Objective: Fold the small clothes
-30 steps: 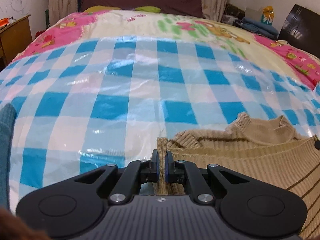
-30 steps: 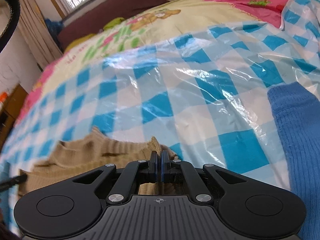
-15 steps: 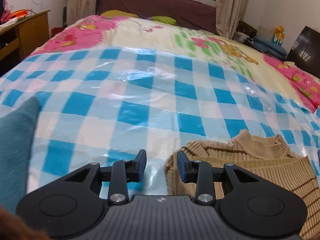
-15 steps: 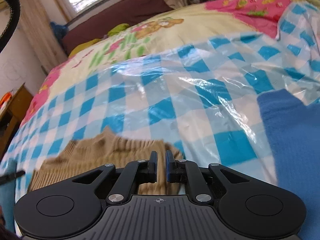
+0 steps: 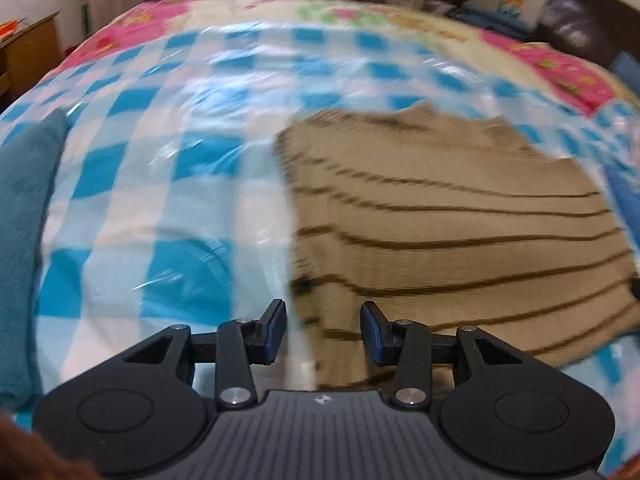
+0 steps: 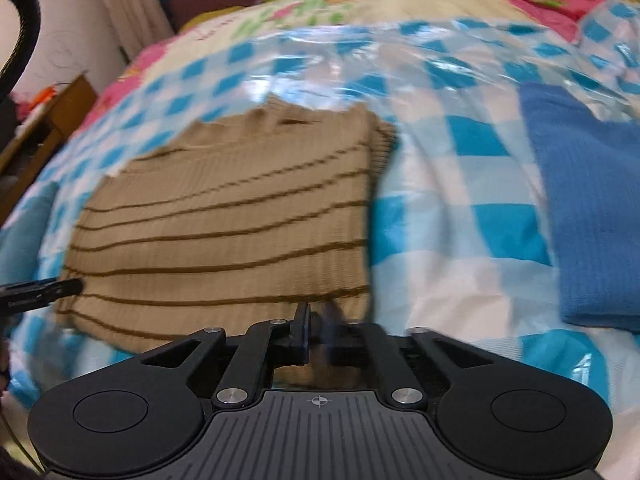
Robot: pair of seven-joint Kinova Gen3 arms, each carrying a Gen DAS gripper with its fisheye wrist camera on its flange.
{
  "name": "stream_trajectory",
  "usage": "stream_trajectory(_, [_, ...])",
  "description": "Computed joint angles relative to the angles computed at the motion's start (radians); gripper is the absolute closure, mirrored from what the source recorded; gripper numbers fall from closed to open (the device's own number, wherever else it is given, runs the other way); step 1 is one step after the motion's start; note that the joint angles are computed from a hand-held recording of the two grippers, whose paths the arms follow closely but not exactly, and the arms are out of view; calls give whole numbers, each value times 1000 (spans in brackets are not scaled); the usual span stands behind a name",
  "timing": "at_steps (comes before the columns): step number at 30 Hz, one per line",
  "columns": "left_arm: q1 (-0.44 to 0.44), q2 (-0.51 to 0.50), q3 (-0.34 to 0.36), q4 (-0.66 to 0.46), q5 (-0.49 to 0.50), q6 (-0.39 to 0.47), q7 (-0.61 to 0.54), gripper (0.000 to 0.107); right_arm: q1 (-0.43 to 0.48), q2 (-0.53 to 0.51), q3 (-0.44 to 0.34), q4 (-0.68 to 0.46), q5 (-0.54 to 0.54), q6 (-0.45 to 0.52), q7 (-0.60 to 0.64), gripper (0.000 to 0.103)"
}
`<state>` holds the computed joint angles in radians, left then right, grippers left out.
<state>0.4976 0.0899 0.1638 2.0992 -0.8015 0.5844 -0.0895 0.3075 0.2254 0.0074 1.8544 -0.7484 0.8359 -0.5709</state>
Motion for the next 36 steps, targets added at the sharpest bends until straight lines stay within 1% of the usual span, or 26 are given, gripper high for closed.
stream_trajectory(2, [-45, -18, 10, 28, 21, -34, 9, 59, -7, 14, 9, -10, 19, -18, -37, 103])
stream_trajectory(3, [-46, -29, 6, 34, 29, -35, 10, 59, -2, 21, 11, -21, 22, -10, -50, 103])
stream_trajectory(5, [-23, -39, -4, 25, 32, -3, 1, 59, 0, 14, 13, -27, 41, -6, -79, 103])
stream_trajectory(6, [-37, -53, 7, 25, 54, -1, -20, 59, -10, 0, 18, -22, 47, -11, -84, 102])
stream_trajectory(7, [-43, -67, 12, 25, 70, -2, -28, 59, -3, -20, 5, -10, 48, -26, -74, 99])
stream_trajectory(8, [-50, -82, 21, 25, 70, 1, -24, 59, -5, -45, -1, 3, 36, -42, -49, 88])
stream_trajectory(9, [-53, -91, 31, 20, 54, 15, -13, 59, -9, -71, -6, 16, 20, -59, -22, 87])
stream_trajectory(10, [-55, -95, 47, 9, 22, 44, 2, 59, -22, -91, -2, 26, 7, -76, 1, 87])
stream_trajectory(11, [-54, -90, 62, -6, -14, 80, 20, 59, -21, -104, -16, 28, 0, -88, 15, 87])
stream_trajectory(12, [-54, -86, 68, -21, -33, 108, 29, 59, -37, -108, -13, 25, -2, -100, 13, 87])
stream_trajectory(13, [-58, -86, 67, -30, -36, 118, 34, 59, -69, -105, 9, 14, -2, -104, -5, 87])
stream_trajectory(14, [-64, -89, 64, -38, -35, 116, 31, 59, -83, -95, 13, -4, -5, -92, -24, 87])
stream_trajectory(16, [-74, -90, 63, -45, -58, 84, 23, 59, -83, -63, -2, -43, -23, -50, -33, 87])
stream_trajectory(18, [-84, -71, 57, -63, -65, 35, -4, 58, -101, -24, -20, -81, -37, -24, -58, 87])
stream_trajectory(19, [-90, -58, 49, -72, -54, 4, -26, 58, -112, -1, -35, -98, -49, -22, -63, 84])
stream_trajectory(20, [-92, -39, 42, -85, -47, -19, -44, 58, -124, 18, -50, -109, -54, -31, -65, 74])
stream_trajectory(21, [-90, -12, 35, -105, -49, -31, -63, 57, -145, 37, -63, -121, -46, -51, -81, 70])
stream_trajectory(22, [-84, 18, 25, -132, -44, -29, -92, 55, -168, 58, -74, -138, -29, -66, -107, 69])
stream_trajectory(23, [-79, 48, 16, -158, -33, -24, -124, 51, -191, 89, -84, -166, -8, -70, -143, 69])
stream_trajectory(26, [-62, 118, -14, -219, -2, -19, -183, 48, -253, 147, -105, -209, 66, -118, -239, 69])
stream_trajectory(29, [-17, 184, -53, -270, -21, 21, -213, 33, -295, 206, -115, -256, 145, -130, -330, 69])
stream_trajectory(31, [6, 220, -76, -292, -18, 36, -236, 32, -301, 222, -132, -255, 175, -160, -356, 69])
stream_trajectory(33, [35, 224, -111, -284, -35, 25, -230, 33, -291, 219, -156, -235, 192, -202, -363, 81])
stream_trajectory(34, [48, 223, -129, -281, -39, 18, -223, 35, -279, 216, -166, -231, 191, -211, -364, 93])
stream_trajectory(35, [58, 219, -146, -277, -44, 10, -212, 44, -249, 217, -189, -232, 173, -204, -356, 97])
stream_trajectory(36, [62, 214, -156, -276, -43, 10, -209, 55, -228, 217, -203, -235, 157, -195, -349, 97])
